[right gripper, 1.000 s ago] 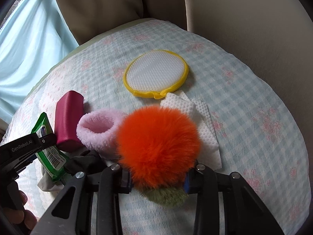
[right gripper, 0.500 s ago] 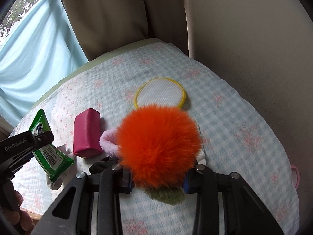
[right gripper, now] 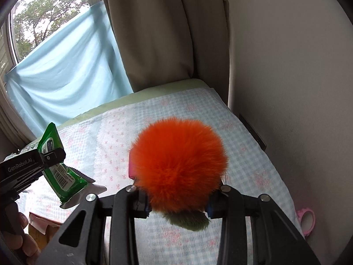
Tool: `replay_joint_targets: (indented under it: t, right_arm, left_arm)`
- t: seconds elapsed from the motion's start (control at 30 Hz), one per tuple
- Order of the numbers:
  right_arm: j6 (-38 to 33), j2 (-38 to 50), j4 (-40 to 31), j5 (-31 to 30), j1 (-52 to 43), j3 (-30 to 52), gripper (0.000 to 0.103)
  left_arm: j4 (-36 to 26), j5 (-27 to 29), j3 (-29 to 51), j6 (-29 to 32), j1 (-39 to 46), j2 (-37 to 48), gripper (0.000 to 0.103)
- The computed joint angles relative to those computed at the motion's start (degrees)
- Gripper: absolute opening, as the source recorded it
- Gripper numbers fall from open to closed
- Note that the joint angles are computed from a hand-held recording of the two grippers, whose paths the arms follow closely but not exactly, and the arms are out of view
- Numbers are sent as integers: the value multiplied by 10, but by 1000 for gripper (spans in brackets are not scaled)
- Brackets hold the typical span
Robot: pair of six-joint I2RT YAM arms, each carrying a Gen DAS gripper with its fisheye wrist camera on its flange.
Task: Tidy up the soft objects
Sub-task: 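Carry the wipe pack and pompom over the cardboard box with both tools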
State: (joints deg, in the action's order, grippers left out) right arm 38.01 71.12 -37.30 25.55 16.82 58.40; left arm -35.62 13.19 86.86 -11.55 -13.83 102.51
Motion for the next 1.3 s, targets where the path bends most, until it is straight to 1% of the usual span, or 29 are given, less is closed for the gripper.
replay_joint_targets:
  t: [0.13, 0.23, 0.3, 0.4, 0.47, 0.63, 0.77, 0.87, 1.03, 1.13, 1.2, 1.3]
  right_arm:
    - [-8, 6, -78, 15, 59, 85, 33]
    - [0, 28, -117, 25, 112, 142, 33]
    - [12, 48, -129, 28, 148, 171, 33]
    - [26, 89, -131, 31, 197, 209, 33]
    - [43, 123, -134, 29, 228, 240, 33]
    - [94, 231, -147, 9, 291, 330, 33]
    - [138, 310, -145, -12, 318, 381, 33]
    - [176, 368, -148, -29, 334, 412, 33]
    - [233, 467, -162, -64, 352, 459, 33]
    - [246, 519, -166, -84, 355, 485, 33]
    - [247, 539, -146, -99, 356, 480, 33]
    - [238, 563, -125, -128, 347, 479, 33]
  left_arm:
    - [-61, 31, 0, 12, 50, -74, 35]
    - [-106, 62, 6, 32, 106, -114, 35]
    - [-140, 90, 21, 52, 152, -126, 35]
    - [-192, 140, 49, 89, 228, -127, 35]
    - [-227, 165, 76, 126, 278, -111, 35]
    - [-311, 196, 141, 242, 385, -53, 35]
    - [-344, 179, 167, 350, 444, -4, 35]
    - [-335, 160, 152, 422, 466, 21, 35]
    - [-306, 126, 102, 523, 473, 56, 35]
    - [-287, 93, 90, 558, 464, 92, 35]
    - [-283, 65, 105, 570, 458, 134, 35]
    - [-248, 13, 105, 588, 441, 174, 35]
